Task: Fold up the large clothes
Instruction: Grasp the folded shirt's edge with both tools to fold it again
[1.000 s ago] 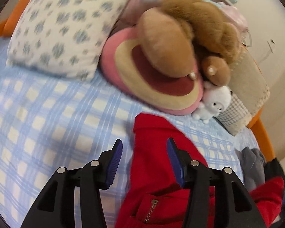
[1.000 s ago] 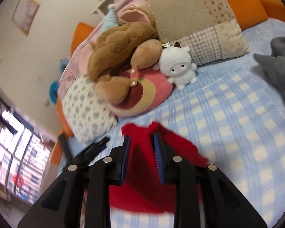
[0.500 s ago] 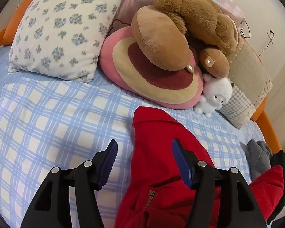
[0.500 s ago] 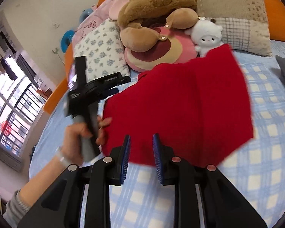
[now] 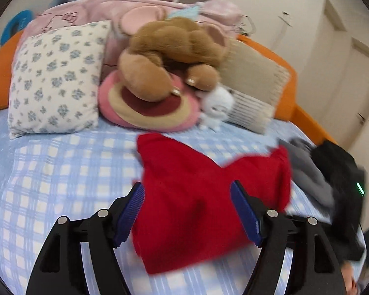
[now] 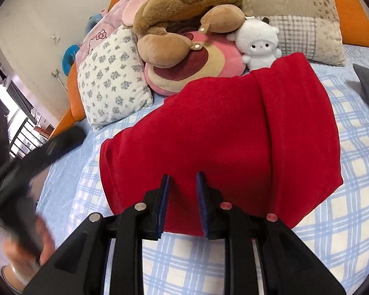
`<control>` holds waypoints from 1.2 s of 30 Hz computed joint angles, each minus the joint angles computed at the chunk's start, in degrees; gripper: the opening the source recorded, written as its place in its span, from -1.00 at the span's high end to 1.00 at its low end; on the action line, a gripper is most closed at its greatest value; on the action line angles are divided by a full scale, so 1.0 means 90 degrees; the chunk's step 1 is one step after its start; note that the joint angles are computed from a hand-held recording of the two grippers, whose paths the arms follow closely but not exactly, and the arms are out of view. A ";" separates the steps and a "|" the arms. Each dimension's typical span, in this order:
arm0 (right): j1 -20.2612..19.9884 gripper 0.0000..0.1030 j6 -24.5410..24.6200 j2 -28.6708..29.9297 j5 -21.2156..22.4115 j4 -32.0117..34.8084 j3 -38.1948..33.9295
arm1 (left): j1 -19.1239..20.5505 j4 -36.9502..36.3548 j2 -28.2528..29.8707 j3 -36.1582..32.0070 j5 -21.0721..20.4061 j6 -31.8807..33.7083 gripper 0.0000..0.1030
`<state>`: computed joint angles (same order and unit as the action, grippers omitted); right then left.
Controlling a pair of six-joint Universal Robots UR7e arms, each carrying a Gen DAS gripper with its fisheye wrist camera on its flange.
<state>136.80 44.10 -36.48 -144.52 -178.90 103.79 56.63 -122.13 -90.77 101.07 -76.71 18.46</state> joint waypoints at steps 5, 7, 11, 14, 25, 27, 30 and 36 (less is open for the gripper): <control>0.0006 0.58 0.0035 -0.0009 0.0030 -0.0112 0.0065 | 0.0151 0.0578 -0.0337 0.0389 -0.0213 0.0102 -0.46; 0.0001 0.58 -0.0027 -0.0006 0.0029 -0.0139 0.0077 | 0.0211 0.0520 -0.0325 0.0583 -0.0056 0.0232 -0.46; -0.0057 0.58 -0.0229 0.0023 0.0052 -0.0310 0.0060 | 0.0346 -0.0020 -0.0002 0.0756 0.0168 0.0332 -0.46; -0.0150 0.56 -0.0417 0.0046 -0.0136 -0.0164 -0.0114 | 0.0177 -0.0768 0.0132 0.0903 0.0364 0.0546 -0.46; -0.0230 0.27 -0.0922 -0.0299 -0.0190 -0.0417 0.0100 | 0.0049 -0.2495 0.1029 0.0885 0.0554 0.0790 -0.57; -0.0026 -0.77 -0.0412 -0.0484 -0.0612 -0.0092 0.0426 | 0.0095 -0.2345 0.1000 0.0840 0.0477 0.0750 -0.58; 0.0093 -0.78 0.0519 -0.0935 -0.1192 0.0586 0.1019 | 0.0125 -0.2056 0.0959 0.0745 0.0391 0.0627 -0.59; -0.0556 -0.77 0.0113 -0.1126 -0.0156 -0.1230 0.1568 | 0.0169 -0.1411 0.0940 0.0479 0.0156 0.0466 -0.68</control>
